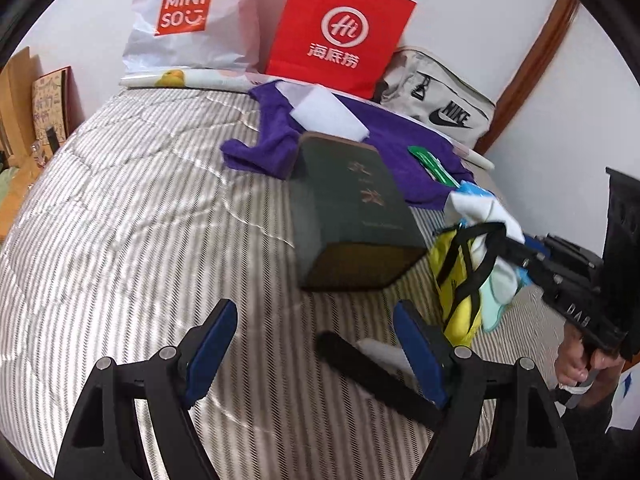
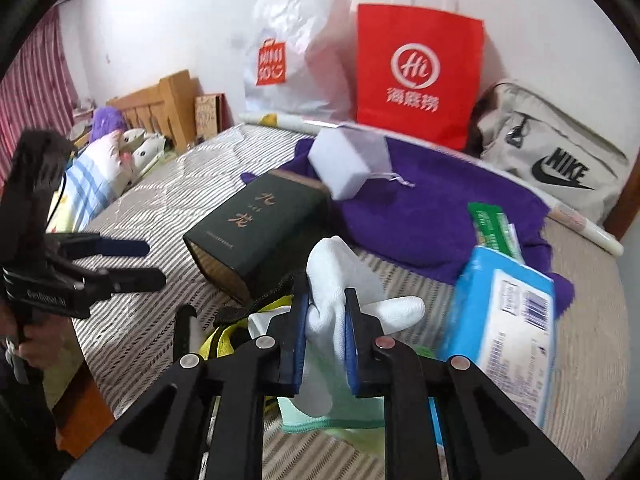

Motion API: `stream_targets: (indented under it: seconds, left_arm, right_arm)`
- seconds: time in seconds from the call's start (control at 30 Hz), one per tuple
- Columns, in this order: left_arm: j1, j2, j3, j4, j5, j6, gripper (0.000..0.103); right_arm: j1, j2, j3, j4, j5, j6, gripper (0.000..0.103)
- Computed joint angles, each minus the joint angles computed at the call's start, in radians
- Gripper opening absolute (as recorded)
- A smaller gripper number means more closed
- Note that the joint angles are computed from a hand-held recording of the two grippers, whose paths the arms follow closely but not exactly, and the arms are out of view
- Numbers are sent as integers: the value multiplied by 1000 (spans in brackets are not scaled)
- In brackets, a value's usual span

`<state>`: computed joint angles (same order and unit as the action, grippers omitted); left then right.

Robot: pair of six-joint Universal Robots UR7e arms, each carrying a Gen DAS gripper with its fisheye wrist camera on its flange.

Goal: Organize soft objects
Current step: 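Grasp the white glove with the right gripper while the left gripper returns to the pile, then grasp the yellow Adidas pouch strap with the left gripper while the right holds the glove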

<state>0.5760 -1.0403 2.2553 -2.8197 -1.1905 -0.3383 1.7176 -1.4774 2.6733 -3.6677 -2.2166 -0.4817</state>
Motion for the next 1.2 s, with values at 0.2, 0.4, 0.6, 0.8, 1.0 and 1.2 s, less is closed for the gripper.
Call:
stream_targets:
  seconds: [0.2,0.4,0.6,0.8,1.0,1.2]
  left_arm:
    - [-19,1,14,28,9,-36,78]
    - [-24,-13,27,44,19,-63,78]
    - [-27,-30,40,40,24,-68,78]
    - [-22,-38,49,36,23,-68,78]
    - [-24,-23,49,39,10,-67,78]
    - [-34,-22,55,32,-15,-62,78]
  right_arm:
    - [-13,-27,17,-31,4,43,16]
    - [-48,-9,24,10,36,37,18]
    - [-77,18,36,34,76,24,21]
    - [-71,25,46,5,82,16,13]
    - [-40,-51,73,-47,88,40,13]
    - [13,-129,72,-38,67,52,13]
